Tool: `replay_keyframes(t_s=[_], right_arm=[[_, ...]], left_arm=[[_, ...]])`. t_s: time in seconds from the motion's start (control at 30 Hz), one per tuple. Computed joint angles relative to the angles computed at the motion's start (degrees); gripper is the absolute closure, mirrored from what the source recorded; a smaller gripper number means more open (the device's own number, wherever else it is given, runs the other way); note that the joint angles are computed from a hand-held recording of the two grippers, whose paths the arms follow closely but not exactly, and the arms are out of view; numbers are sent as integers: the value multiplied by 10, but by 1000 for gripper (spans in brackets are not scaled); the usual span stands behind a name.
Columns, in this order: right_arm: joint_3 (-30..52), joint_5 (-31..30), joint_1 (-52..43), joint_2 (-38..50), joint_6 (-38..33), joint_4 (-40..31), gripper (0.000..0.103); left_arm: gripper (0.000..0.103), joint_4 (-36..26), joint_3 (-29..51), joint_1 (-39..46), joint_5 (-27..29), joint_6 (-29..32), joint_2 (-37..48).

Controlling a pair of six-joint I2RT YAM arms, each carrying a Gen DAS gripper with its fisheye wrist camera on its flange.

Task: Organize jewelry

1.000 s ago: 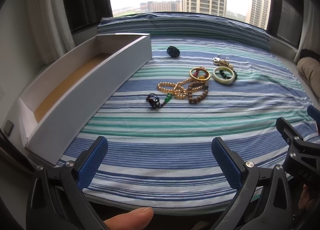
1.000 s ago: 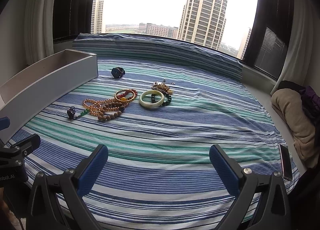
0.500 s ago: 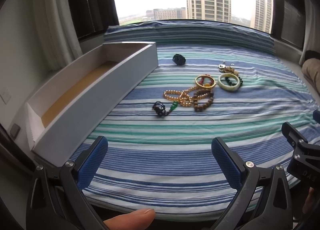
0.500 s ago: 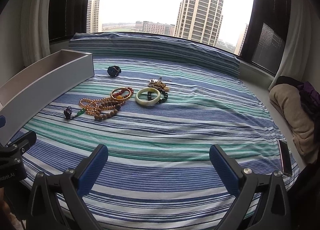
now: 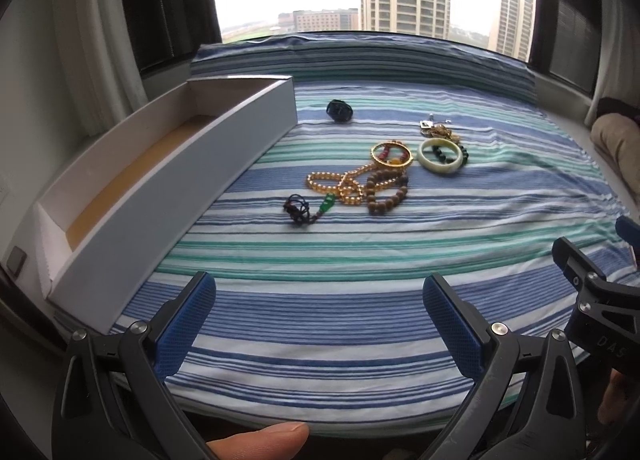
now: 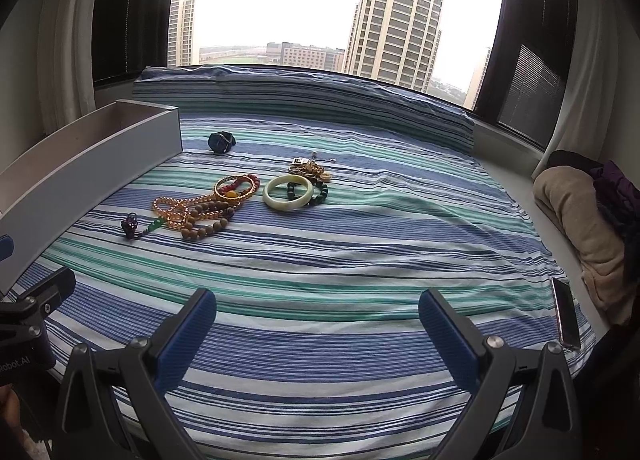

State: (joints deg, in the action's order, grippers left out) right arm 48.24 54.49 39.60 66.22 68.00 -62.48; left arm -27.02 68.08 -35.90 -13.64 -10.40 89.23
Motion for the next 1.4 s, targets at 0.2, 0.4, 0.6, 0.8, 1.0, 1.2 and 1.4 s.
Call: replay_keyframes(t_s=[0.2,0.4,0.6,0.8,1.0,1.2,1.4], right_arm=[[0,-3,0,-1,1,-1,0],[-5,-3,-4,-7,1,4,0],[-12,-11,-5,-9,-16,28,0],[-13,-11,-3,-9,-28,40,0],[-22,-19,-11,-16,-36,51,0],[-25,-23,-10,-15,-41,60,0],[-31,-31,-14,-19,-55,75,0]], left_arm=[[0,13,-12,3,-28,9,1],[0,45,-37,21,-75,36,-5],[0,32,-32,38,-33,42,2],[0,33,-35,39,1,37,-8],[0,38,-38,43,15,35,-10],[0,26,-24,67,64,26,8],[0,19,-19,65,67,26,13]])
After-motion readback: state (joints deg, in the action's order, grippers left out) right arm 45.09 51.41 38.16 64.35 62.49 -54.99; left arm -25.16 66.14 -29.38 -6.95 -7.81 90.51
